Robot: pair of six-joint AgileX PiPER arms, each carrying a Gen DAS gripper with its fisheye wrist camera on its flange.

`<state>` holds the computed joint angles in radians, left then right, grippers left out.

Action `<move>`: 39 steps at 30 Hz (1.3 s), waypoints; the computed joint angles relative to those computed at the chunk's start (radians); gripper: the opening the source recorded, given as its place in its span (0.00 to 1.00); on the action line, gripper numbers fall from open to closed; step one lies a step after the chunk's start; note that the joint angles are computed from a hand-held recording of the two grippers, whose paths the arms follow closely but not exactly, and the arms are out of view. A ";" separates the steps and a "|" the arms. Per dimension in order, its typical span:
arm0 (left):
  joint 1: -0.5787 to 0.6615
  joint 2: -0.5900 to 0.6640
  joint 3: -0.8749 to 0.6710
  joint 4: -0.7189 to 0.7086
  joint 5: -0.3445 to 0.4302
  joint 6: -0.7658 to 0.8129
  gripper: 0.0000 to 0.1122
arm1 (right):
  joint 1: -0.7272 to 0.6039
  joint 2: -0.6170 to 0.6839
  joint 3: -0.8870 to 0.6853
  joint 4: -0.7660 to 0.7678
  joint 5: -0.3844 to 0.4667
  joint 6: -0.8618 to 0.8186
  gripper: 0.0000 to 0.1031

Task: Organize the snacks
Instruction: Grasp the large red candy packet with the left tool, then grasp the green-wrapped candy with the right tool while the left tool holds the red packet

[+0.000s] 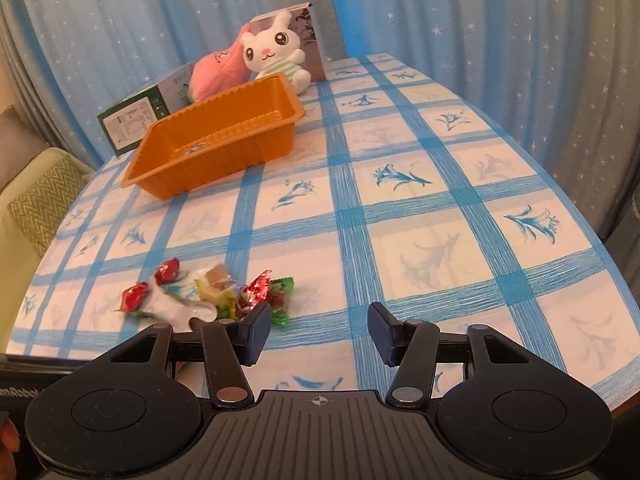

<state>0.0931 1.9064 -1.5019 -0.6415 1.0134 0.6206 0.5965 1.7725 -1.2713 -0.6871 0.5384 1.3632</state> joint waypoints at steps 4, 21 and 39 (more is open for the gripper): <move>-0.022 0.043 -0.026 0.004 -0.010 -0.045 0.39 | -0.017 0.014 -0.004 0.009 -0.021 -0.012 0.52; -0.048 0.106 -0.123 0.124 -0.060 -0.223 0.38 | -0.026 0.060 -0.029 0.033 -0.042 -0.033 0.52; -0.098 0.049 -0.041 0.265 -0.142 0.015 0.20 | -0.007 0.131 -0.118 0.065 -0.033 -0.138 0.52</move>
